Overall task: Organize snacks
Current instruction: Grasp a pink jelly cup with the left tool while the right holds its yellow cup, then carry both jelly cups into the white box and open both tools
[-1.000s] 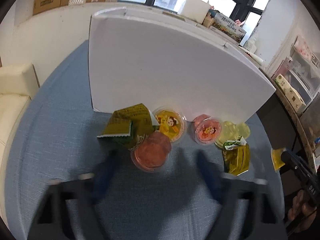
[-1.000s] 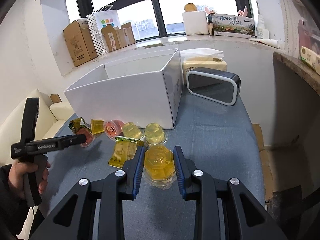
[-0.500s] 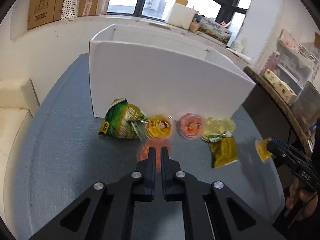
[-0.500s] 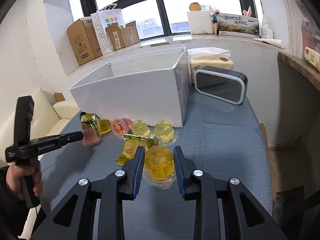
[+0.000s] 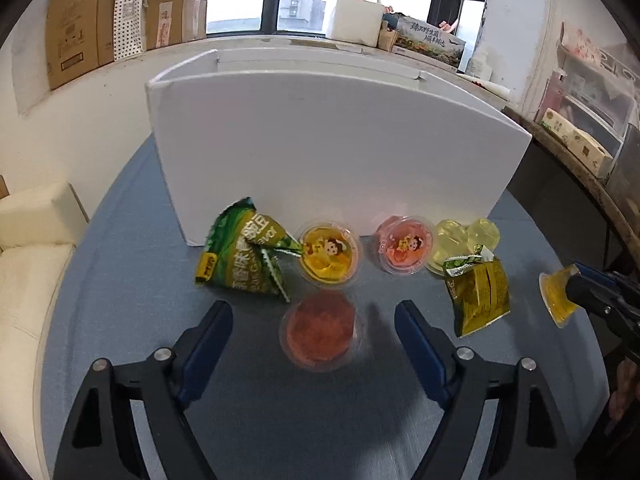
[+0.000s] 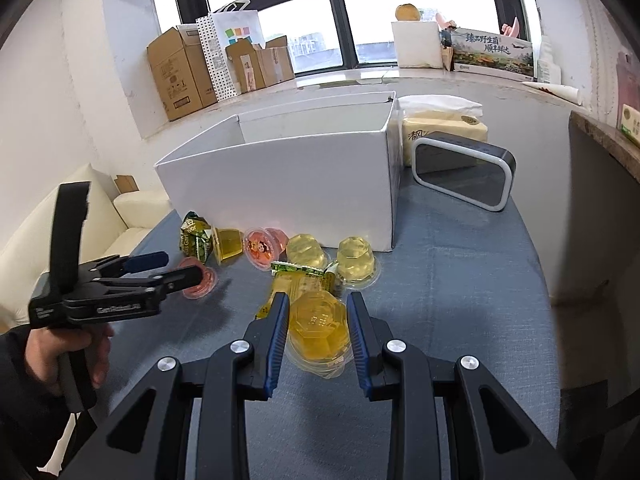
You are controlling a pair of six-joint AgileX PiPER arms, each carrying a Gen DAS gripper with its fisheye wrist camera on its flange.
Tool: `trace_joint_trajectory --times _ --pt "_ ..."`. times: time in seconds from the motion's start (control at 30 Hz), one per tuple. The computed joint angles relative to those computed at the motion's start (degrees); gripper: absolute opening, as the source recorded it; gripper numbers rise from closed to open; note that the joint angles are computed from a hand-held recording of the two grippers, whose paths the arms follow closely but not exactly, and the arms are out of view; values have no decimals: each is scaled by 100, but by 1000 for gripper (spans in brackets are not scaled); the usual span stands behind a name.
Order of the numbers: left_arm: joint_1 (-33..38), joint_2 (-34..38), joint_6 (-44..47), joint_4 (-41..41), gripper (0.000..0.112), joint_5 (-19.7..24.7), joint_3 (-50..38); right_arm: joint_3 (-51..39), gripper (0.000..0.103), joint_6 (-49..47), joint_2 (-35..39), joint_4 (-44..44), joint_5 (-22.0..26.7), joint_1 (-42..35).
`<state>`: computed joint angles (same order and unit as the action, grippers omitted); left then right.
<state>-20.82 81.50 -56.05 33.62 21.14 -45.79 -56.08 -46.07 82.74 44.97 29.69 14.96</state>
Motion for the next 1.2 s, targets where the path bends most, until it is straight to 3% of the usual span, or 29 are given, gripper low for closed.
trace_joint_trajectory --times 0.03,0.07,0.1,0.4,0.73,0.93,1.2 --pt "15 25 9 2 79 -25 0 -7 32 23 5 -21 8 3" --pt "25 57 97 -46 60 14 -22 -4 32 37 6 -27 6 2" --pt "57 101 299 -211 35 26 -62 -1 32 37 4 -23 6 2" --pt "90 -509 852 -752 35 52 145 -22 32 66 -1 -33 10 70" --pt "-145 -1417 1399 -777 35 999 -732 -565 32 456 -14 -314 76 344" --pt "321 -1173 2436 -1462 35 1168 -1641 -1696 32 1012 382 -827 184 566" --pt "1226 54 4053 -2752 35 1151 -3026 -4148 32 2106 1838 -1702 787 776"
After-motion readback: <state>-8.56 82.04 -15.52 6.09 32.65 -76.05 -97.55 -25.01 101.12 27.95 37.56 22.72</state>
